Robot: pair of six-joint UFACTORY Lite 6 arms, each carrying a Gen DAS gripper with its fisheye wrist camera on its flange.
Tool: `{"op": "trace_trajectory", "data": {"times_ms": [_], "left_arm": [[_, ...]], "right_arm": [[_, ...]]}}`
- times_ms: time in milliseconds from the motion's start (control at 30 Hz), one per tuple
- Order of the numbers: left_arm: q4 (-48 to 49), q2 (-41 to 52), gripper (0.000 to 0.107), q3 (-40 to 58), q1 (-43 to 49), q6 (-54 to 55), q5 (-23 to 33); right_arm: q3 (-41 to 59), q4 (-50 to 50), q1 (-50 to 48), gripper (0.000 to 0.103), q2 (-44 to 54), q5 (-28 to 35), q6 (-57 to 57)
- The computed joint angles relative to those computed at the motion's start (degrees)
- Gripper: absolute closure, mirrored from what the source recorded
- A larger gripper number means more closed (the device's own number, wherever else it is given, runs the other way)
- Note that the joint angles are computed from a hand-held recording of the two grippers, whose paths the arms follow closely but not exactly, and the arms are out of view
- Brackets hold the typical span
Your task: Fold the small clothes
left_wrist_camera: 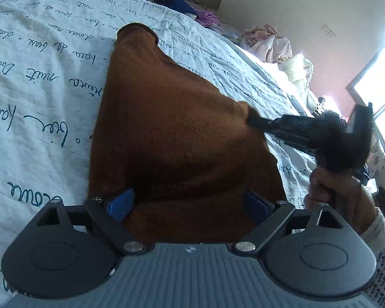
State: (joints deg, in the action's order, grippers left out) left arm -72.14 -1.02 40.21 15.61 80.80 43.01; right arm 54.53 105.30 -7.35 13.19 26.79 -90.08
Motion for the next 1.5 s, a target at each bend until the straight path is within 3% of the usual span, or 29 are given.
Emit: {"op": "trace_trajectory", "data": {"times_ms": [33,133,167,233,267,300,433,500,567,667,767,867,967,1033,1067,1133,1233,1300,1400,1500], "left_arm": [[1.7,-0.8,0.016,-0.1,0.2,-0.3,0.6],[8.0,-2.0,0.015,3.0,3.9,-6.9,7.2],[8.9,-1.7,0.014,5.1,5.8,-8.1,10.2],[8.6,0.4,0.01,10.1,7.7,-8.6,12.9],[8.0,2.4,0.008,13.3,7.7,-9.0,13.4],[7.9,5.0,0.008,17.1,6.7,-10.0,12.6],[9.7,21.6,0.008,38.1,-1.2,-17.6,9.9],[11.1,31.8,0.008,50.1,-5.1,-21.9,8.3],[13.2,42.1,0.008,62.1,-8.4,-24.9,3.8],[22.5,58.7,0.013,80.1,-10.9,-39.1,-4.3],[30.5,65.1,0.014,90.1,-10.4,-42.7,-5.8],[30.8,61.1,0.018,86.3,-8.8,-44.0,-4.4],[21.8,49.5,0.015,71.6,-6.8,-35.0,-4.5],[13.3,40.9,0.01,60.0,-5.7,-25.8,-2.6],[10.8,36.6,0.01,54.1,-6.0,-23.4,-2.4],[7.7,30.3,0.01,44.8,-6.1,-19.2,-1.5],[1.8,25.2,0.009,32.3,-9.3,-7.4,-9.9],[2.3,26.6,0.009,31.4,-10.3,-5.6,-14.9],[5.9,27.7,0.011,34.4,-5.1,-13.2,-7.2],[3.6,19.1,0.008,27.6,1.8,-9.8,1.2]], "right_arm": [[1.3,-0.4,0.9,0.099,2.6,-2.0,-0.2],[-0.3,2.0,-0.1,0.098,3.9,0.9,-2.9],[-1.1,-0.4,-0.4,0.091,2.0,0.5,0.3],[-6.3,-1.3,-1.0,0.063,-7.0,-1.2,1.1],[-9.2,-0.1,-1.6,0.038,-11.1,-0.5,-0.3],[-13.3,-0.8,-2.3,0.036,-17.0,0.9,0.1],[-25.5,-2.6,0.3,0.037,-32.9,7.3,-0.9],[-28.4,0.4,7.5,0.043,-35.4,3.5,-4.0],[-29.0,10.3,14.5,0.045,-33.1,-1.9,-14.2],[-26.1,26.6,17.8,0.046,-25.0,-9.9,-30.6],[-26.2,26.7,13.0,0.042,-21.8,-5.1,-29.4],[-27.3,14.2,8.8,0.042,-26.6,-4.2,-17.9],[-25.6,10.1,5.4,0.043,-27.3,-2.0,-14.9],[-22.7,10.3,4.7,0.055,-24.7,-1.3,-15.5],[-20.4,9.4,4.4,0.066,-21.9,-0.1,-14.6],[-17.2,10.5,5.3,0.07,-17.6,1.6,-17.1],[-11.0,13.8,10.6,0.071,-8.9,-7.2,-23.9],[-9.4,16.9,9.2,0.072,-5.5,-4.9,-25.6],[-10.2,12.9,9.7,0.068,-10.6,-7.7,-20.4],[-18.1,3.9,9.8,0.068,-23.4,-5.5,-11.0]]}}
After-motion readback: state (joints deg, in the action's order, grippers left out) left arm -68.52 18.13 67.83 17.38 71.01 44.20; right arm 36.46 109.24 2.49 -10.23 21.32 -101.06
